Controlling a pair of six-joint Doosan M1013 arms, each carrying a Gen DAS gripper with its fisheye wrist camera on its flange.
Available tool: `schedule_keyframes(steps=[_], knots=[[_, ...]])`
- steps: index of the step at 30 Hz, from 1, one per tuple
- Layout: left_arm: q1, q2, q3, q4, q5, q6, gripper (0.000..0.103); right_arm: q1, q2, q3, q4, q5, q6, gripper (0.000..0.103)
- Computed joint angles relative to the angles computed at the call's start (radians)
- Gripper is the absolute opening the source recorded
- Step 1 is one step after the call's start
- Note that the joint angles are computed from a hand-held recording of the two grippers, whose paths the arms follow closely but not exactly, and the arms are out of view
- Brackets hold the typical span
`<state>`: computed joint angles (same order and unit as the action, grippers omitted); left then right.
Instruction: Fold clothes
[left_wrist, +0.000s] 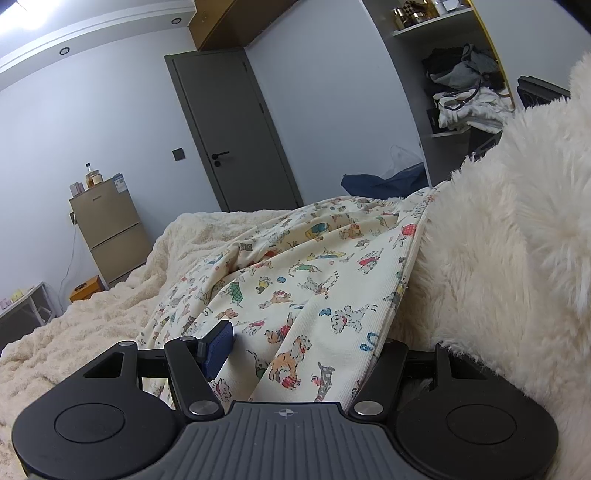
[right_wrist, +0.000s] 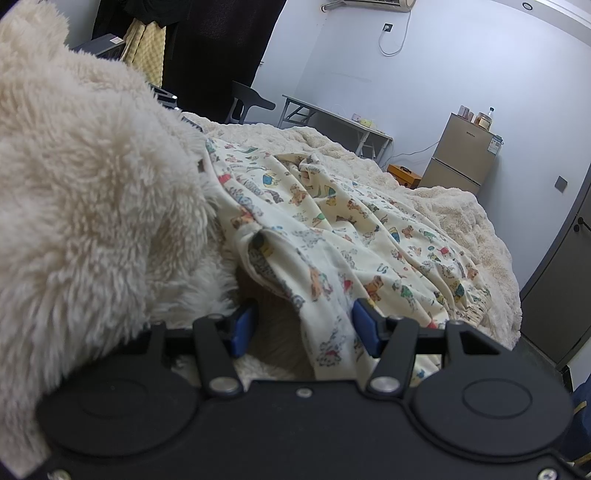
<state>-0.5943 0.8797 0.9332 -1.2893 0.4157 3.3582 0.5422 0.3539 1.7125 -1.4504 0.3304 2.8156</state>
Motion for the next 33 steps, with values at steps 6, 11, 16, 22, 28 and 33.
schedule_keyframes(steps=[6, 11, 16, 22, 28, 33], knots=[[0.001, -0.001, 0.001, 0.000, 0.002, -0.003, 0.058, 0.000, 0.001, 0.000, -0.001, 0.001, 0.002, 0.056], [0.001, -0.001, 0.001, 0.003, 0.002, -0.007, 0.059, 0.000, 0.001, 0.000, -0.003, 0.001, 0.005, 0.056], [0.002, 0.000, -0.001, 0.008, 0.005, -0.017, 0.059, 0.001, 0.001, 0.000, -0.003, 0.002, 0.008, 0.056], [0.002, 0.002, -0.004, 0.015, 0.005, -0.029, 0.059, 0.001, 0.001, 0.001, -0.005, 0.003, 0.011, 0.056], [0.002, 0.002, -0.006, 0.023, 0.008, -0.040, 0.059, 0.002, 0.001, 0.000, -0.004, 0.005, 0.012, 0.056], [0.002, 0.002, -0.006, 0.025, 0.008, -0.043, 0.059, 0.003, 0.001, 0.001, -0.005, 0.005, 0.014, 0.056]])
